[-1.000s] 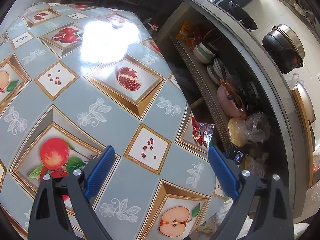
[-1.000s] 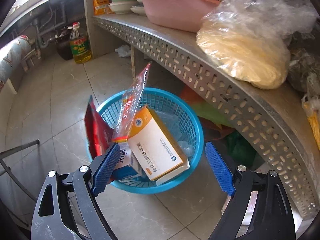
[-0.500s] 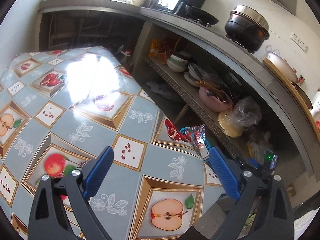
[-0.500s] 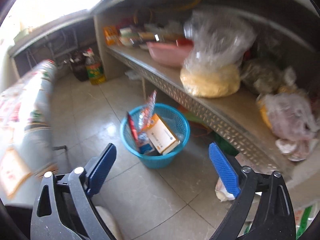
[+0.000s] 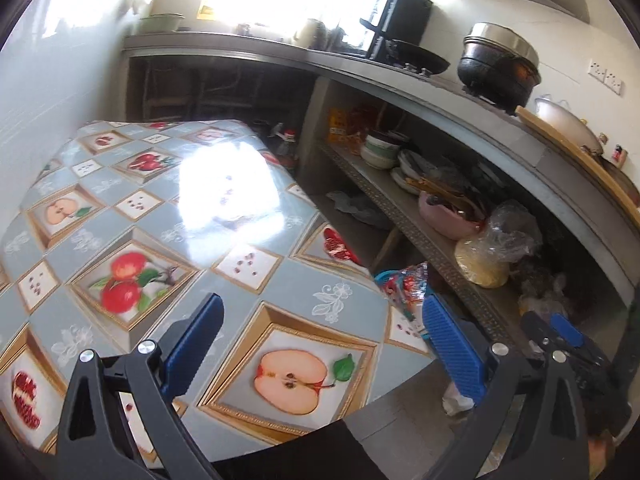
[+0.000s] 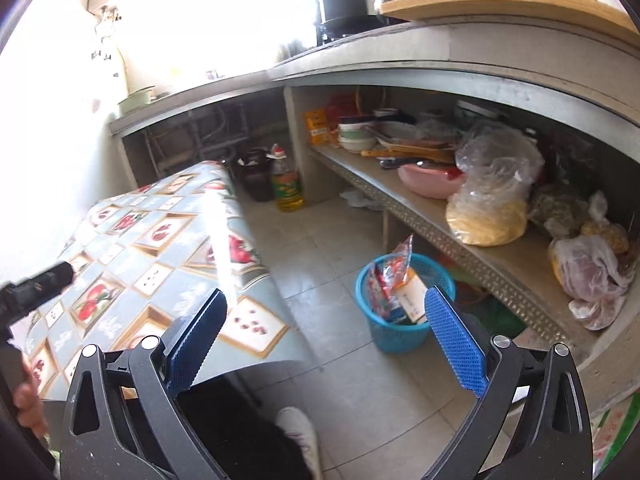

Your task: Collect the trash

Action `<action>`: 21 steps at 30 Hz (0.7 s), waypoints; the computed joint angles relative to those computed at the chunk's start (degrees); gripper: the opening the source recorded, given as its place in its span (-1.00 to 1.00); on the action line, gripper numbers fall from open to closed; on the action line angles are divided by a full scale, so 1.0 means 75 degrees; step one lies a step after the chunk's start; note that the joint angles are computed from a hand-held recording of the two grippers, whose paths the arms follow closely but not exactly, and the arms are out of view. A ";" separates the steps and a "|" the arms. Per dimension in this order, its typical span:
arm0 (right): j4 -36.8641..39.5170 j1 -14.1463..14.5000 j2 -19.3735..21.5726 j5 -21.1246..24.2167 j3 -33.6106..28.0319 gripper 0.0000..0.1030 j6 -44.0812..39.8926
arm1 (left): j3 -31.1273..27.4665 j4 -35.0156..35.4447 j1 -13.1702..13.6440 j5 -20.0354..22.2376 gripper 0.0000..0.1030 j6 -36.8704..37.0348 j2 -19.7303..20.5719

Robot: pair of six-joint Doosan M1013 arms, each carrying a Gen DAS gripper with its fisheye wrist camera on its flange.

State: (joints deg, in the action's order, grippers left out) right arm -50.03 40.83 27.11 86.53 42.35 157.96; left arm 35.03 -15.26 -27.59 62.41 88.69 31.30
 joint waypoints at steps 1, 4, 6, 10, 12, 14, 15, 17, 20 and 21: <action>0.0027 0.0026 0.0070 0.0074 -0.0134 0.85 -0.0063 | 0.0214 0.0468 -0.0085 -0.0093 0.89 -0.0254 -0.0127; -0.0185 0.0169 0.0361 0.0456 -0.0655 0.85 -0.0450 | 0.0703 0.1236 -0.0246 -0.0313 0.89 -0.0619 -0.0427; -0.0648 0.0312 0.0594 0.0863 -0.1038 0.85 -0.0796 | 0.1032 0.1755 -0.0366 -0.0659 0.89 -0.0794 -0.0634; -0.1806 0.0590 0.0693 0.1112 -0.1123 0.85 -0.0860 | 0.1146 0.3053 -0.0607 -0.1166 0.89 -0.1540 -0.0765; -0.2244 0.0670 0.0620 0.1105 -0.0981 0.85 -0.0785 | 0.1068 0.3105 -0.0610 -0.1228 0.89 -0.1823 -0.0768; -0.2453 0.0712 0.0636 0.1237 -0.1028 0.85 -0.0855 | 0.1008 0.2957 -0.0599 -0.1142 0.89 -0.1910 -0.0767; -0.2477 0.0713 0.0671 0.1356 -0.1096 0.85 -0.0933 | 0.0988 0.2956 -0.0616 -0.1034 0.89 -0.1929 -0.0767; -0.2413 0.0694 0.0729 0.1588 -0.1189 0.85 -0.1039 | 0.1107 0.3140 -0.0682 -0.0893 0.89 -0.1983 -0.0823; -0.1955 0.0634 0.0722 0.1729 -0.1174 0.85 -0.1031 | 0.1270 0.3490 -0.0801 -0.0538 0.89 -0.1906 -0.0863; -0.1757 0.0622 0.0721 0.1755 -0.1180 0.85 -0.1015 | 0.1262 0.3629 -0.0838 -0.0273 0.89 -0.1852 -0.0838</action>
State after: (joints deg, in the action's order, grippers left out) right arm -63.21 45.50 32.52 99.69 33.50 150.35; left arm 44.50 11.96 -33.88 60.36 74.81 25.02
